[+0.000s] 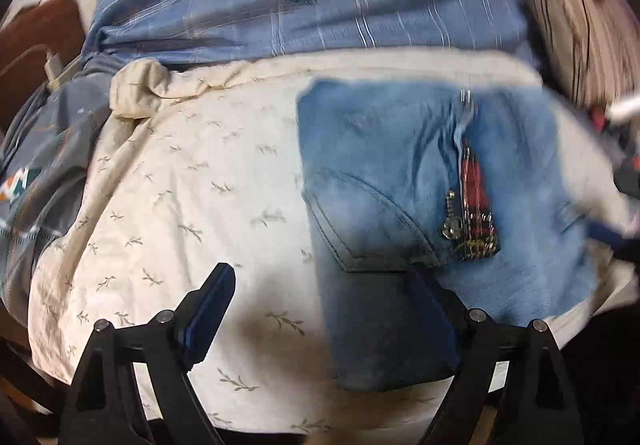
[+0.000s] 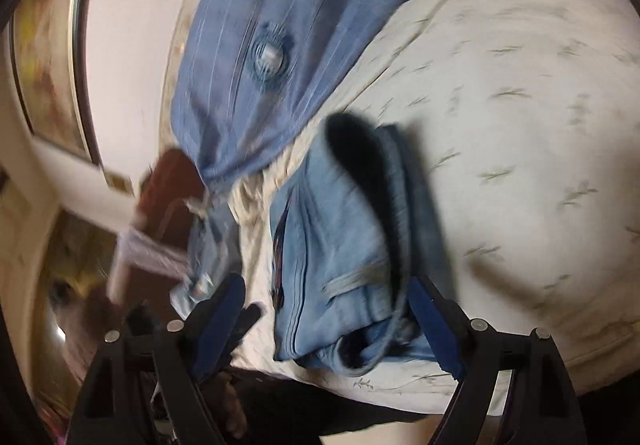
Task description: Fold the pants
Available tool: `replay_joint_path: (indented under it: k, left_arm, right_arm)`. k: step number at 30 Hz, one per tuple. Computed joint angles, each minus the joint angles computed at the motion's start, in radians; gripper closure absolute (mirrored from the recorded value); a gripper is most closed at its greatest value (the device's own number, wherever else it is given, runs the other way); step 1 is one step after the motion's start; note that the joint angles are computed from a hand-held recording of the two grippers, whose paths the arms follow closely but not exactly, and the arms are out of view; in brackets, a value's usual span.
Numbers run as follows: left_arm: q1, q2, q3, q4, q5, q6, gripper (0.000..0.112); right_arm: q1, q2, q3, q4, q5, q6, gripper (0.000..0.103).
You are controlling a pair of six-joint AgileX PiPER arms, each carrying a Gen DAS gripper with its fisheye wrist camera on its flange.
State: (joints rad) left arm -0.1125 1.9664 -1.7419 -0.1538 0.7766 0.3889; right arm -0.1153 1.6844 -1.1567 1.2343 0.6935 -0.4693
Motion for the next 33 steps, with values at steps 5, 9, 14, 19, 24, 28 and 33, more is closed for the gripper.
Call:
replay_joint_path:
  k: [5,9,14,19,24,28,33]
  left_arm:
    - [-0.022,-0.049,0.093,0.038,-0.089,-0.011,0.024]
    - [0.025,-0.02,0.079,-0.087,-0.08,0.079,0.024]
    - [0.112,-0.068,0.076,-0.391,-0.055,0.235,0.025]
    - [-0.003,-0.022,0.043,-0.149,-0.057,0.166,0.025]
    - [-0.046,-0.029,0.085,-0.017,-0.105,0.046,0.023]
    - [-0.058,-0.042,0.111,0.008,-0.13,0.032,0.023]
    - [-0.043,-0.03,0.101,-0.024,-0.117,0.05,0.023]
  right_arm:
    - [0.132,0.093,-0.198,-0.5,0.006,0.381,0.043]
    - [0.248,0.051,-0.286,-0.9,0.022,0.667,0.068]
    - [0.29,0.126,-0.291,-1.081,0.041,0.81,0.065]
    - [0.219,0.109,-0.241,-0.851,0.011,0.634,0.054]
    - [0.163,-0.006,-0.15,-0.756,-0.038,0.578,0.049]
    - [0.093,-0.077,-0.189,-0.533,-0.043,0.391,0.048]
    - [0.05,0.21,-0.516,-0.322,0.157,0.29,0.039]
